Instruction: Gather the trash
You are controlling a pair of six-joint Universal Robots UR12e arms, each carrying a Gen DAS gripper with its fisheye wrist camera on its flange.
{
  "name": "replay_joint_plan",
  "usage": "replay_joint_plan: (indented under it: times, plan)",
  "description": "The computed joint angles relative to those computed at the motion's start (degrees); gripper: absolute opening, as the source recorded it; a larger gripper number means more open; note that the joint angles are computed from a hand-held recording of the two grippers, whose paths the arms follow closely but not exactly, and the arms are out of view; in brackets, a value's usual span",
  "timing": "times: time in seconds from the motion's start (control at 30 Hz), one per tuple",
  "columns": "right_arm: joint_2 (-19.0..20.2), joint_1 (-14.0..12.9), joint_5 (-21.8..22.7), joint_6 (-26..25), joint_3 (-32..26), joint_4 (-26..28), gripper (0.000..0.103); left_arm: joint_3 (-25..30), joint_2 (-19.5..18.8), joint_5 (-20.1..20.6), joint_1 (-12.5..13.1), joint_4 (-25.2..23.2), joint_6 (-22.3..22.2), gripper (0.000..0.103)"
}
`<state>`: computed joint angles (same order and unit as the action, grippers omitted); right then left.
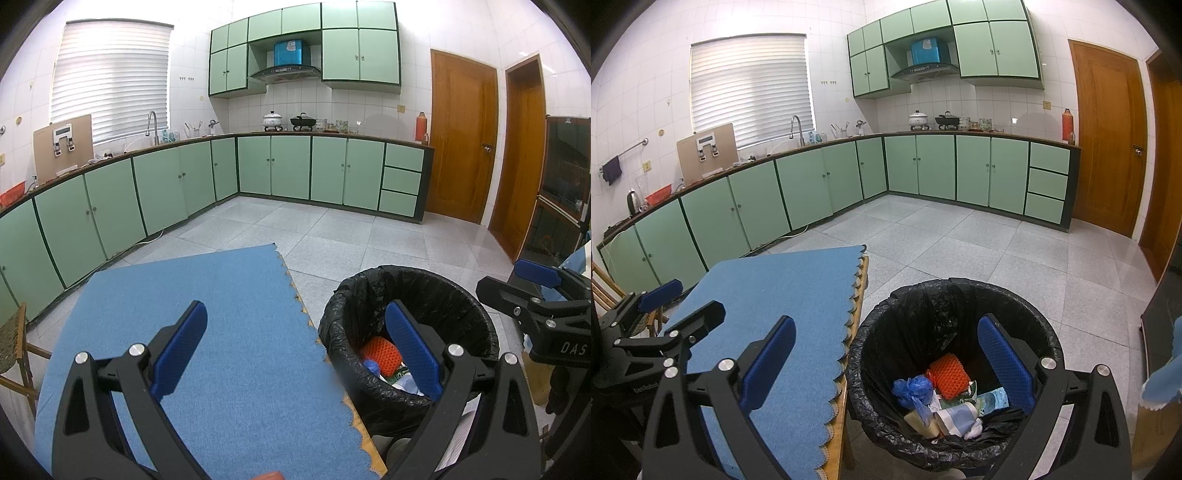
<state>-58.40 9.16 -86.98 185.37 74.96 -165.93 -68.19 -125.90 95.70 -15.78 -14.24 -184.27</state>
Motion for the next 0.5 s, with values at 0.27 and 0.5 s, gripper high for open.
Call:
replay_joint_plan:
  times: [0.27, 0.5]
  plan:
    - [0.0, 0.0, 0.1, 0.0, 0.1, -0.1, 0.097, 0.1, 0.0, 0.1, 0.0, -0.1, 0.0, 0.094]
    - [0.1, 0.0, 0.1, 0.0, 0.2, -0.2, 0.097, 0.3, -0.3, 0.2, -0.1, 0.0, -0.1, 0.094]
